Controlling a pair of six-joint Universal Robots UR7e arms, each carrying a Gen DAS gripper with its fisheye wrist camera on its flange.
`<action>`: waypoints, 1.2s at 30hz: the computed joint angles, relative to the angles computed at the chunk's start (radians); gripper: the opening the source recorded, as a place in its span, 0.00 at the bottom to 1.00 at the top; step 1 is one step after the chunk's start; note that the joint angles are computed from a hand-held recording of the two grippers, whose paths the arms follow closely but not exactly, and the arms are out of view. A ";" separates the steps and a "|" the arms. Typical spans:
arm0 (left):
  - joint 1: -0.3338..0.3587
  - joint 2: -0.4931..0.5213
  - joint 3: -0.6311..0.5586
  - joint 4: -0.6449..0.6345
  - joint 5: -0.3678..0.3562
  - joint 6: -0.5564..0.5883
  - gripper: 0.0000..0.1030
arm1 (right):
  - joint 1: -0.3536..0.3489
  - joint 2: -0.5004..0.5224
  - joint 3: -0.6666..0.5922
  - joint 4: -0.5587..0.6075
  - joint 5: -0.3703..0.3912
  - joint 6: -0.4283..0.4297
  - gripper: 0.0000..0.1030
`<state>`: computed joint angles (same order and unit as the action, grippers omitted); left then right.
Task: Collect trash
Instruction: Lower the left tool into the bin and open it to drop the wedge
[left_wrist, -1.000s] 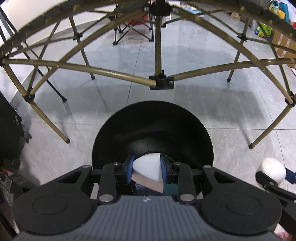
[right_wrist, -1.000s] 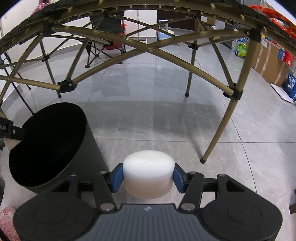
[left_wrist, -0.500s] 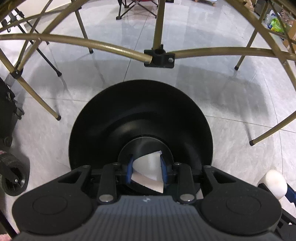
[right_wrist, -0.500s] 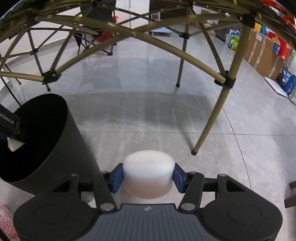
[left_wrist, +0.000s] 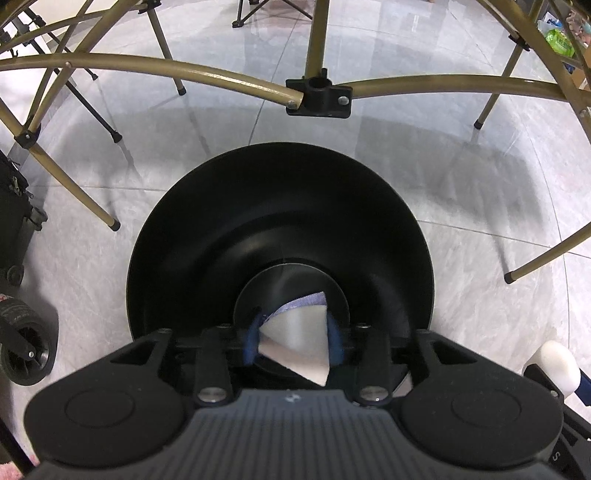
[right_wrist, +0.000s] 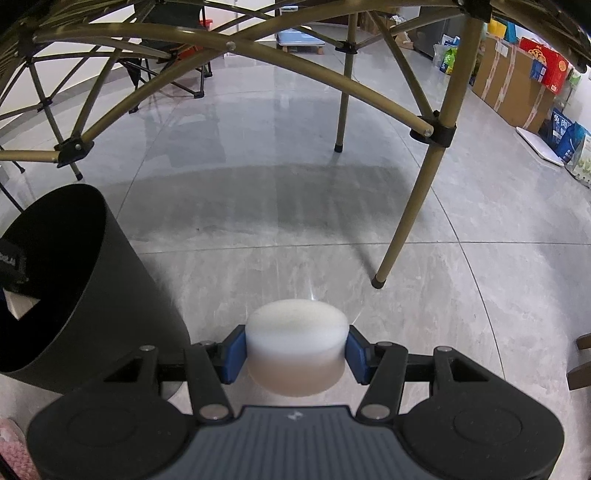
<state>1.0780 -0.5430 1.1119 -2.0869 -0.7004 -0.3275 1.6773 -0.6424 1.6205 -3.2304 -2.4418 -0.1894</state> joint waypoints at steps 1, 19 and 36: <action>-0.001 -0.001 0.005 -0.005 0.002 -0.001 0.71 | 0.000 0.000 0.000 0.000 0.000 0.001 0.53; -0.005 -0.003 -0.008 0.068 0.038 -0.066 1.00 | 0.006 0.009 -0.013 0.022 0.004 0.000 0.53; 0.000 -0.062 0.041 0.041 0.054 -0.074 1.00 | 0.043 0.048 -0.075 0.051 0.027 -0.009 0.53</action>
